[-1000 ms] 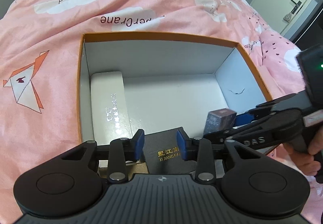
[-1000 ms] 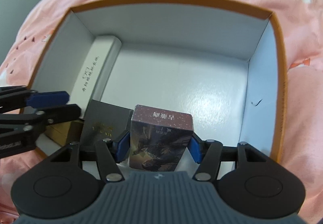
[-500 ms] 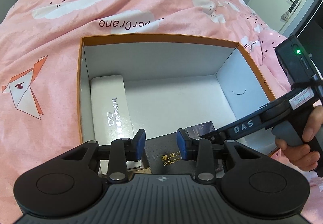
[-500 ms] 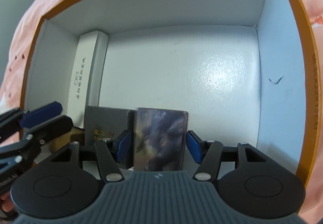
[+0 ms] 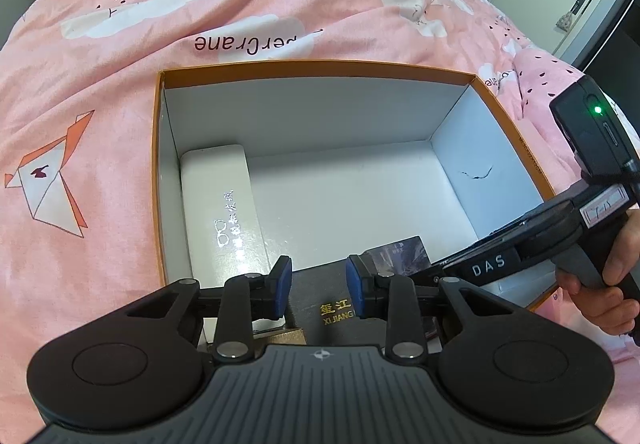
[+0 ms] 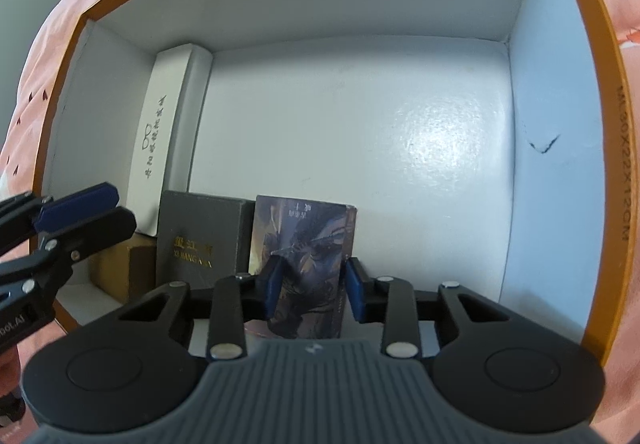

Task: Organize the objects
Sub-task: 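Lower the gray box with the left tool while the right lowers the purple box, then open both tools and withdraw them from the orange box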

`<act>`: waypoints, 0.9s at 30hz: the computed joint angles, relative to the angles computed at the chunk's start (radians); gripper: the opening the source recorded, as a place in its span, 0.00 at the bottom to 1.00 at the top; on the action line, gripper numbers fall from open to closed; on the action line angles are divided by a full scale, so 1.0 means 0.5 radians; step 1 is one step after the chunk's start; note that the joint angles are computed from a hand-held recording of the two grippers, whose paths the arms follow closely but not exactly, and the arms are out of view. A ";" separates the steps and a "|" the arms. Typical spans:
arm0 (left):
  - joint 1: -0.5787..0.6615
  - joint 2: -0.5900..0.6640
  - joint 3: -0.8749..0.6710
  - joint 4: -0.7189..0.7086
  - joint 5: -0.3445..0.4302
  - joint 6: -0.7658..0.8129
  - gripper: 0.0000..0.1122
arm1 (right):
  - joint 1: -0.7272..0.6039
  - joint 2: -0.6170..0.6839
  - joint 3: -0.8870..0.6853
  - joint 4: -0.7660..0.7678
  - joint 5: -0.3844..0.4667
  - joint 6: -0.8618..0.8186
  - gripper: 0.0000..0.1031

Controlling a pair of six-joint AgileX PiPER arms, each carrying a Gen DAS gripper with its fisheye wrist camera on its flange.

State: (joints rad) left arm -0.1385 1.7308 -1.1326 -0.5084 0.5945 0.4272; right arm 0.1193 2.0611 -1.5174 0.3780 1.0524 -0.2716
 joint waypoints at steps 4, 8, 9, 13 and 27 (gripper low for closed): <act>0.002 -0.004 0.009 -0.006 -0.003 0.005 0.31 | 0.034 -0.014 0.002 -0.025 -0.002 -0.012 0.34; 0.001 -0.010 0.028 -0.039 -0.020 0.042 0.31 | 0.014 0.001 0.002 0.014 -0.003 0.003 0.34; 0.002 -0.019 0.040 -0.058 -0.030 0.063 0.31 | 0.023 -0.015 0.022 0.006 -0.022 -0.003 0.34; 0.005 -0.098 0.109 -0.149 -0.070 0.139 0.31 | 0.100 -0.174 0.191 -0.074 -0.199 -0.040 0.34; -0.138 -0.815 0.596 -0.260 -0.174 0.175 0.31 | 0.237 -1.263 1.190 0.019 -1.038 -0.551 0.41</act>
